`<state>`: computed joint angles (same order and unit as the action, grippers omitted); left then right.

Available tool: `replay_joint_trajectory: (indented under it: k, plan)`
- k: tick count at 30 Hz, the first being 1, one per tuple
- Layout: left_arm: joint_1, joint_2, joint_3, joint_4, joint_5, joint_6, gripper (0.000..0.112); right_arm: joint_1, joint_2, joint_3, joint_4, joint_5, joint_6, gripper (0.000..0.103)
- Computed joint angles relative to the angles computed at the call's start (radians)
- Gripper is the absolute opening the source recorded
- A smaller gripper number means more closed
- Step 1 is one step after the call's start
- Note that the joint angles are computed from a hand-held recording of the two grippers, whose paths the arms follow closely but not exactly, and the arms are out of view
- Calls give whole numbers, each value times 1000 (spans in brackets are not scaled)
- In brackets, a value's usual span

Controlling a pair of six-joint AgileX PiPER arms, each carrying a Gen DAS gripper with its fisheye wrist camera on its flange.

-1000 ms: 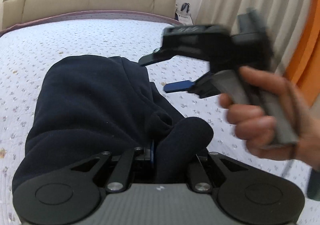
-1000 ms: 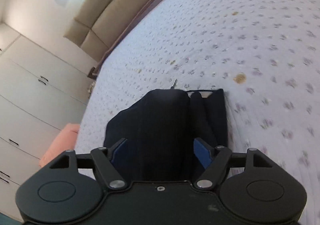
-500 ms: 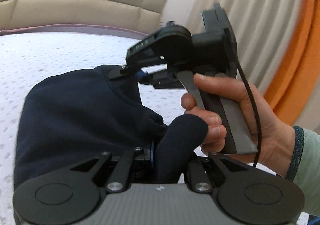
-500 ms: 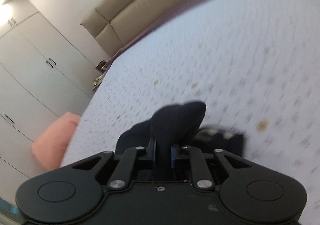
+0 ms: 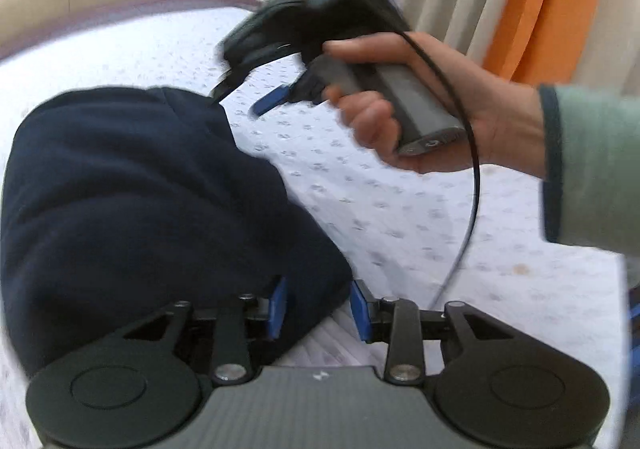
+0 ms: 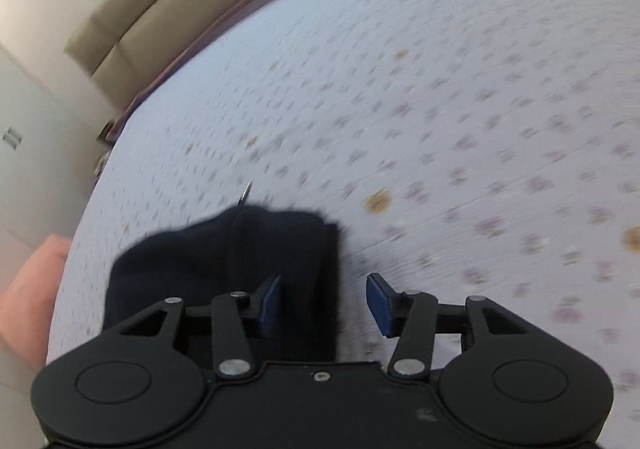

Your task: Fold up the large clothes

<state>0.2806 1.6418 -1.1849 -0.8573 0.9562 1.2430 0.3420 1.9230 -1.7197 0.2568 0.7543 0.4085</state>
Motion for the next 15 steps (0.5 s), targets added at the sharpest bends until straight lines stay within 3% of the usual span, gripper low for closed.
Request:
replay_joint_trajectory:
  k: [1,3,7,9,10,11,12,13,15]
  plan:
    - [49,-5,-31,-20,59,-18,35,13,-24,-11,-37,21,4,59]
    - [121,-12,-89,-60,93,-51,34,71,-101,7,-97,53,-8,59]
    - [184,62,-228,-147,13,-131,32,268,-163,16,-219,103,1,58]
    - [183,170,-340,-122,60,-208,29,377,-143,9,-349,118,58,46]
    - [190,231,-396,-82,109,-248,27,419,-122,7,-413,142,93,30]
    - [187,269,-414,-50,118,-249,19,443,-88,-2,-448,171,112,21]
    - [196,268,-391,-19,124,-210,19,443,-76,28,-446,187,123,19]
    - [204,245,-332,-29,93,-140,19,427,-82,83,-418,170,138,5]
    - [230,217,-281,-35,99,-107,18,362,-121,209,-313,130,154,0]
